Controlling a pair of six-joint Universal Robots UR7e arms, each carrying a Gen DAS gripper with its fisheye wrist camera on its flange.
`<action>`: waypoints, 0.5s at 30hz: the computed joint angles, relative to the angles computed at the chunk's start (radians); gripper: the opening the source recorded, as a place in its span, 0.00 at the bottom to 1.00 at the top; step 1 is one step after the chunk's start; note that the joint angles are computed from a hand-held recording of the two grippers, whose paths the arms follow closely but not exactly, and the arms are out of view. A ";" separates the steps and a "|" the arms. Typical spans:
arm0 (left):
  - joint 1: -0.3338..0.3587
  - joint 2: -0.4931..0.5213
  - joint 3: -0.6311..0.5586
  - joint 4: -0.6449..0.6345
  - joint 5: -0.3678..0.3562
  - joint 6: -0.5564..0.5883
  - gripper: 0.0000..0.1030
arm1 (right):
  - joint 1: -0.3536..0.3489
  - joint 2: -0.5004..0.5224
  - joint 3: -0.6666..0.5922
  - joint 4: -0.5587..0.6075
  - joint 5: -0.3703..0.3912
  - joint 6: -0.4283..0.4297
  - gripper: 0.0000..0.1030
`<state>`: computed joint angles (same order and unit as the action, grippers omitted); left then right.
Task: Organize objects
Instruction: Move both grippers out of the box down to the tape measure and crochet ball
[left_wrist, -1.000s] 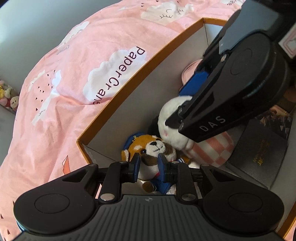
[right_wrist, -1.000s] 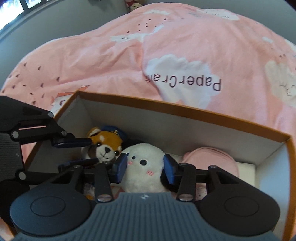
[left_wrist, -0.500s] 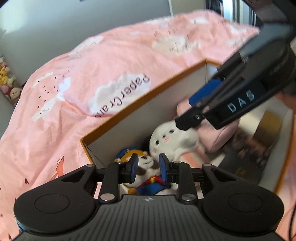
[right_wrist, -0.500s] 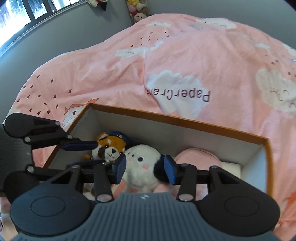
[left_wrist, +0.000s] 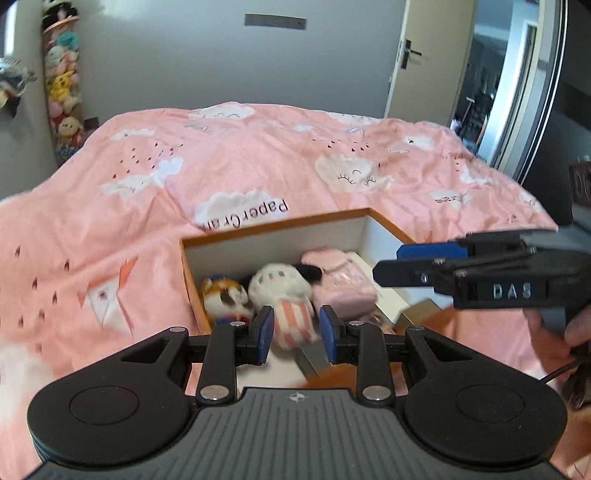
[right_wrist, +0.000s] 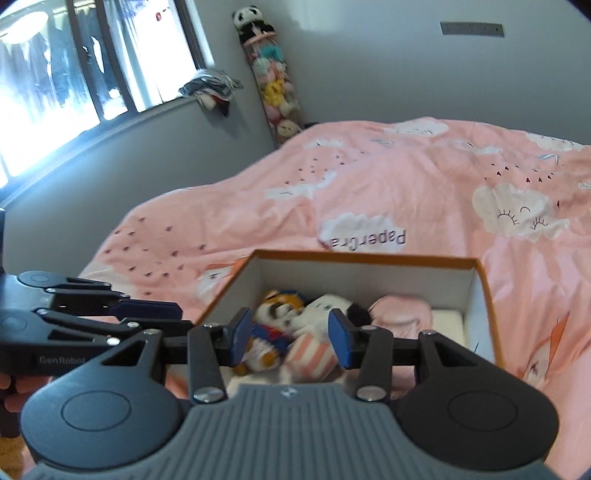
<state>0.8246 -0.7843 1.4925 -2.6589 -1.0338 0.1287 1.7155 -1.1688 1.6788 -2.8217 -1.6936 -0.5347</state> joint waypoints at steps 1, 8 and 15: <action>-0.006 -0.025 0.039 -0.007 0.006 -0.023 0.34 | 0.000 -0.016 0.035 -0.021 0.006 0.000 0.47; -0.024 -0.068 0.174 0.032 0.118 -0.283 0.34 | -0.002 -0.045 0.173 -0.040 -0.052 0.062 0.47; 0.003 -0.044 0.188 0.085 0.165 -0.429 0.34 | 0.018 0.013 0.210 -0.072 -0.159 0.011 0.57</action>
<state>0.8274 -0.8287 1.6807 -2.5735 -0.8689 -0.3005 1.7334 -1.1557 1.8888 -2.8935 -1.8525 -0.5235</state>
